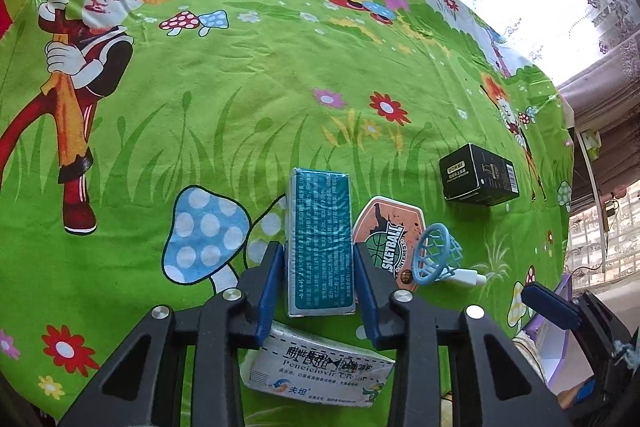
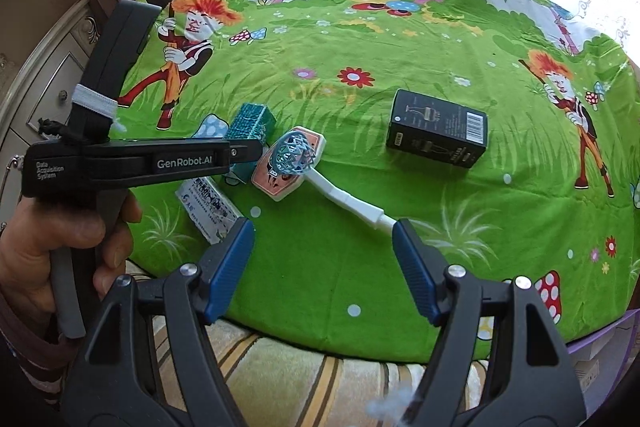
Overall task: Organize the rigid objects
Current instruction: 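Grasp the teal box with left tool while right tool grasps the blue brush item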
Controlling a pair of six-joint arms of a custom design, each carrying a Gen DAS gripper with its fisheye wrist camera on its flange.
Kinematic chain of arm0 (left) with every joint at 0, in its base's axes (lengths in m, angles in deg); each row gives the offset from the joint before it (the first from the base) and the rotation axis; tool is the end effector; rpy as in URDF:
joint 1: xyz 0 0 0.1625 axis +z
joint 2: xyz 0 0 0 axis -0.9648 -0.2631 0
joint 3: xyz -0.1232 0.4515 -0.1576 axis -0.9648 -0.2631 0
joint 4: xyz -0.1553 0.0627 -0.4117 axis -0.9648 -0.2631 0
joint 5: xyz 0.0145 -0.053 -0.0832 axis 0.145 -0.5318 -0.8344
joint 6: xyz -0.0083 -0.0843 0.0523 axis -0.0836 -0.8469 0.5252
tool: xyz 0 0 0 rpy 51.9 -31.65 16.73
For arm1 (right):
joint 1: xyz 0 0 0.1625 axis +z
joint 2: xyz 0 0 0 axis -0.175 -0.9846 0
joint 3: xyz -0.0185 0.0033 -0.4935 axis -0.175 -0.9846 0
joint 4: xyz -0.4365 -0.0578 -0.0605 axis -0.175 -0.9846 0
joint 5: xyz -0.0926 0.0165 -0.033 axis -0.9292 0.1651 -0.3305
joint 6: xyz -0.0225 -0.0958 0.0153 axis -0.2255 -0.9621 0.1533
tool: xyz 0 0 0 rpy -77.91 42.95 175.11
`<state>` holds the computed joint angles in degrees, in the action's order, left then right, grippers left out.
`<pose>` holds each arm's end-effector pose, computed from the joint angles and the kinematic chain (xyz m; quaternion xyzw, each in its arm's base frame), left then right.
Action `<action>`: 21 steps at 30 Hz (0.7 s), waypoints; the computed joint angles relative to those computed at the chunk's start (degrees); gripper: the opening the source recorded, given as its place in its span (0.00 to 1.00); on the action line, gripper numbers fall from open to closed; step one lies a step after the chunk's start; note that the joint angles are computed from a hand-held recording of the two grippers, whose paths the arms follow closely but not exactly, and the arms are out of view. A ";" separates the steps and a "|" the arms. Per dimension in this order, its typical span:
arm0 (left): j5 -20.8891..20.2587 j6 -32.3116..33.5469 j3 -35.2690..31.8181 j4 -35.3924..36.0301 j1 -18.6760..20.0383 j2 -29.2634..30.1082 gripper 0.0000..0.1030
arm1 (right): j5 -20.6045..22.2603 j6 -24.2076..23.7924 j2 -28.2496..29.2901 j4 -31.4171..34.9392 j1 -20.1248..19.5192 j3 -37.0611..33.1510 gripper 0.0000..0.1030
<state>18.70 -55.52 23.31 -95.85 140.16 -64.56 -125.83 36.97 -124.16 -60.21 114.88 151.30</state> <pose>-0.1608 -0.8137 0.2203 -0.0716 0.9414 -0.2400 0.2261 0.3061 -0.8104 0.1470 0.3349 -0.9069 0.0878 0.2401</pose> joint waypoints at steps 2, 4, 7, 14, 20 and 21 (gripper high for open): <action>-0.22 0.22 0.70 -1.38 -0.01 -0.34 0.35 | 1.15 -0.15 0.78 -0.25 -0.30 -0.73 0.72; -0.39 0.06 1.71 -3.30 -0.11 -0.91 0.35 | 1.58 -0.46 1.59 -0.82 -0.48 -1.40 0.72; -0.18 -0.32 3.56 -6.34 -0.43 -2.00 0.35 | 3.20 -0.51 2.64 -0.63 -0.83 -2.65 0.72; 0.95 -1.36 7.30 -11.61 -1.22 -4.01 0.35 | 5.74 -1.57 4.83 -0.17 -1.25 -5.15 0.72; 0.99 -1.94 8.04 -12.97 -1.23 -4.30 0.35 | 5.85 -2.68 6.85 0.85 -1.60 -7.58 0.62; 1.08 -1.97 8.13 -13.12 -1.26 -4.31 0.35 | 5.79 -2.91 7.18 1.35 -1.67 -8.00 0.58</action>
<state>19.78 -57.49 31.44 -108.97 138.90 -68.86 -120.04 34.06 -116.98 -58.86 113.21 143.30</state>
